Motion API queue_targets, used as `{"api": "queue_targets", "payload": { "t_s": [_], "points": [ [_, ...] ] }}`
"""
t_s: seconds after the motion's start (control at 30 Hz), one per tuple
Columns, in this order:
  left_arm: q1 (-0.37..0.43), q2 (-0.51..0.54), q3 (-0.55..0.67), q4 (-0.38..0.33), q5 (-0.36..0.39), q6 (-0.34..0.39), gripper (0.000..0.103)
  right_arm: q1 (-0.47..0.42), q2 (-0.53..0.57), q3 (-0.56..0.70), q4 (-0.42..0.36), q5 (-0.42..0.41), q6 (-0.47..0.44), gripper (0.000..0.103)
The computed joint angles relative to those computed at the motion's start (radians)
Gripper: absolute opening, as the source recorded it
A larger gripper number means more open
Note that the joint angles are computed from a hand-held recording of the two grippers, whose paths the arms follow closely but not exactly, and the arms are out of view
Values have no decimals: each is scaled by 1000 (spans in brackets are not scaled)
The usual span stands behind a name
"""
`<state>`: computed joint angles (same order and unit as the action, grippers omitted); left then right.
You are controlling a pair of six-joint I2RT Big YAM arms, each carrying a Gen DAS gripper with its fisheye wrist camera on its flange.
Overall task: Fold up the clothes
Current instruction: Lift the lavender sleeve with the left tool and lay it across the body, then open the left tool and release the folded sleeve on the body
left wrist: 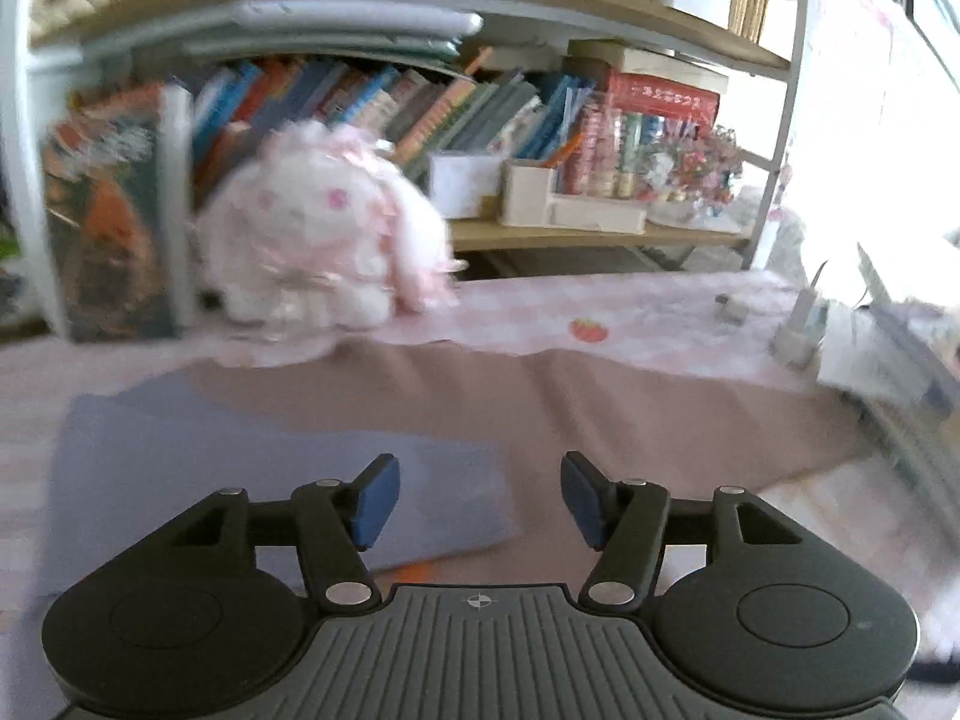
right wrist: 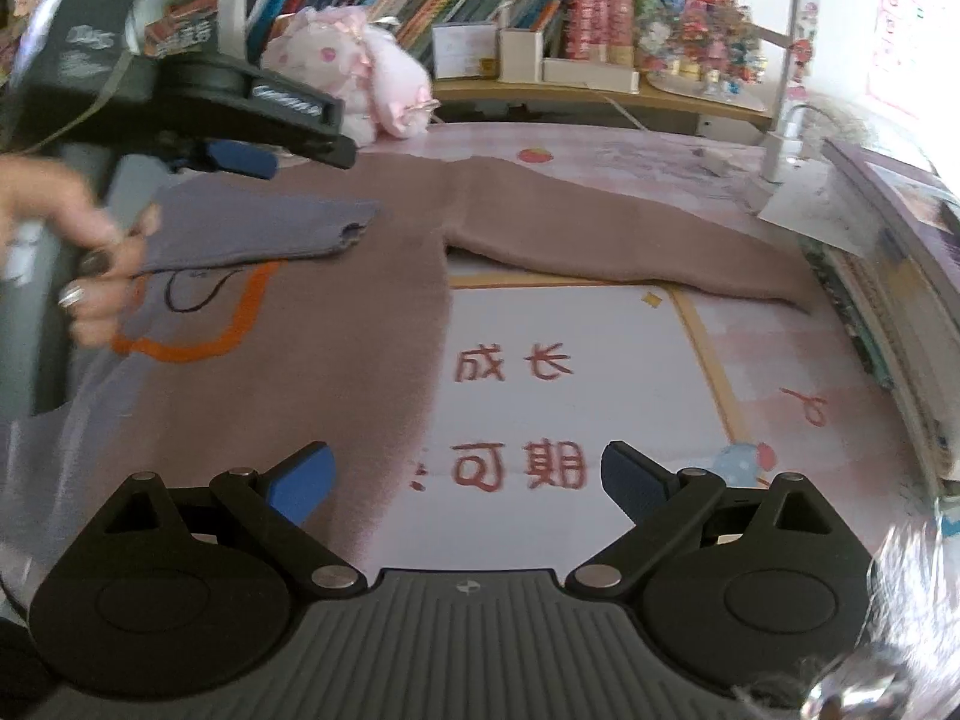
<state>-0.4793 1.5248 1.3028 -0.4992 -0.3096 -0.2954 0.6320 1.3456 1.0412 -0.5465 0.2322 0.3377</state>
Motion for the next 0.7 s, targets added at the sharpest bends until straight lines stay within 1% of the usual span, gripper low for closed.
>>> {"api": "queue_targets", "payload": {
  "t_s": [0.1,0.27,0.37,0.47,0.5,0.57,0.63,0.67,0.7],
  "points": [
    [-7,-91,-92,-46,-84,0,62,8,19,16,4,-19,-7,96],
    [-15,-238,-225,-192,-189,-86,65,29,49,42,-3,-39,40,96],
    [-19,-297,-280,-265,-227,-136,66,48,65,58,-22,-35,81,96],
    [-4,-335,-319,-317,-255,-162,75,65,74,73,-50,-16,125,93],
    [1,-344,-327,-339,-266,-174,77,69,77,80,-65,-8,144,89],
    [16,-367,-342,-364,-267,-206,80,76,82,92,-97,-1,191,78],
    [41,-387,-358,-370,-233,-235,82,82,88,101,-125,1,224,74],
    [54,-395,-364,-372,-212,-248,82,85,91,104,-136,1,236,70],
    [67,-403,-370,-373,-190,-259,82,88,93,105,-145,4,248,68]
  ]
}}
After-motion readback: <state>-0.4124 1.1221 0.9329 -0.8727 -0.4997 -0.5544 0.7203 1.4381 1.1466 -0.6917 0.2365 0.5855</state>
